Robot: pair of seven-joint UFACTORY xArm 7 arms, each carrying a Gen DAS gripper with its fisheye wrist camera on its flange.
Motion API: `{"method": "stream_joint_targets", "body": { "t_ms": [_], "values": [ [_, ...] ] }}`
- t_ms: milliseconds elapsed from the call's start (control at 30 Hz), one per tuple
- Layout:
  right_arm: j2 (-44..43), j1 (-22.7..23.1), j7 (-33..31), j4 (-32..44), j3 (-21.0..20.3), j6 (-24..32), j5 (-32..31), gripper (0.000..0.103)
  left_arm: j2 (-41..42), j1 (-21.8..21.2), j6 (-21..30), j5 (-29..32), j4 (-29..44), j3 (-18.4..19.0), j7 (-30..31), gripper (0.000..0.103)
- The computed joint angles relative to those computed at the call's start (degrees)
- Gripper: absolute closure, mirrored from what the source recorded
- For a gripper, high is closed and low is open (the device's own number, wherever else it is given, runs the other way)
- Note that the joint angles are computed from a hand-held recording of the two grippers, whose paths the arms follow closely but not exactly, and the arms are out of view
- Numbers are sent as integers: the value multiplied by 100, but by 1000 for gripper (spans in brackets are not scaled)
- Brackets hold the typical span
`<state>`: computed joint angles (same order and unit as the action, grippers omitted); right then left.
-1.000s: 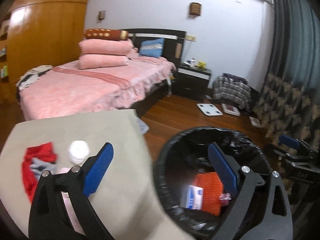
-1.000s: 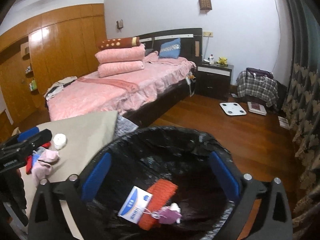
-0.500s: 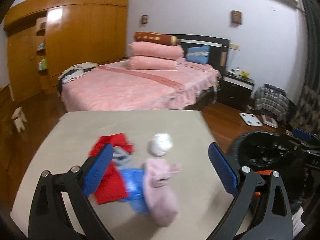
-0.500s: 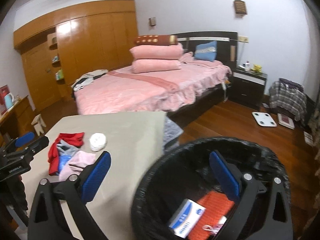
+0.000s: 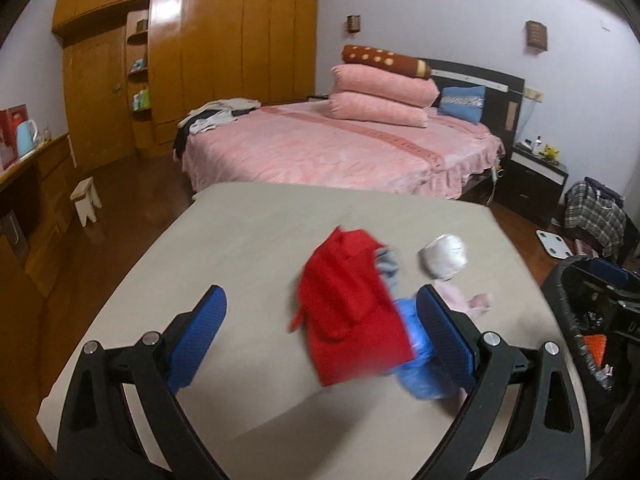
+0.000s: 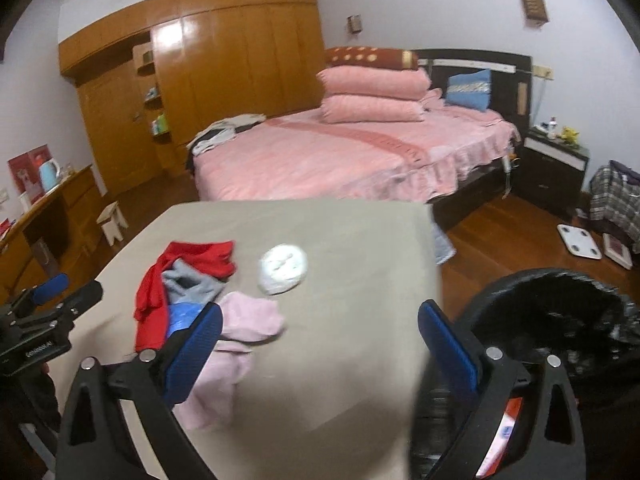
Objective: Collect trash
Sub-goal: 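Return both tools over the table toward the remaining items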
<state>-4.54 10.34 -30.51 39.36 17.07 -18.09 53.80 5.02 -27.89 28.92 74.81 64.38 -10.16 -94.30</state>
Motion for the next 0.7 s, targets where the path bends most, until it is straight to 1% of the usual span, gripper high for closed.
{"method": "stream_joint_targets", "body": {
  "t_ms": [33,67,167,267,300,367,400,433,500,533,600,633,667,700],
  "values": [
    [139,84,197,54,-39,3,-258,9,-14,26,-22,-32,-51,20,9,10],
    [221,147,177,105,-52,8,-277,10,-20,49,-43,-55,-81,34,15,10],
    [532,423,48,338,-163,72,-219,13,-16,101,-101,-64,-142,57,-17,10],
    [796,707,-46,567,-352,181,-149,15,-2,144,-160,-95,-187,78,-17,14],
    [902,880,-200,683,-470,193,-9,15,9,161,-189,-119,-195,88,-9,16],
    [1095,1300,-567,912,-797,221,318,16,45,183,-235,-113,-205,112,-38,17],
    [1199,1559,-774,1038,-1028,262,504,16,50,191,-243,-112,-210,123,-45,17],
    [1311,1941,-1053,1191,-1391,343,783,18,54,186,-242,-85,-225,126,-86,17],
    [1450,2429,-1176,1350,-1925,523,897,20,68,203,-264,-82,-242,142,-95,17],
    [1493,2614,-1160,1388,-2126,586,885,21,75,213,-274,-92,-246,152,-84,17],
    [1603,2783,-1047,1463,-2366,751,738,26,80,231,-294,-111,-250,167,-67,17],
    [1629,2759,-991,1472,-2357,782,655,29,100,236,-298,-147,-223,169,-37,17],
    [1664,2807,-902,1493,-2449,902,565,31,111,240,-317,-160,-221,177,-34,17],
    [1659,2657,-888,1500,-2317,987,525,37,129,242,-334,-176,-210,184,-19,17]
  ]
}}
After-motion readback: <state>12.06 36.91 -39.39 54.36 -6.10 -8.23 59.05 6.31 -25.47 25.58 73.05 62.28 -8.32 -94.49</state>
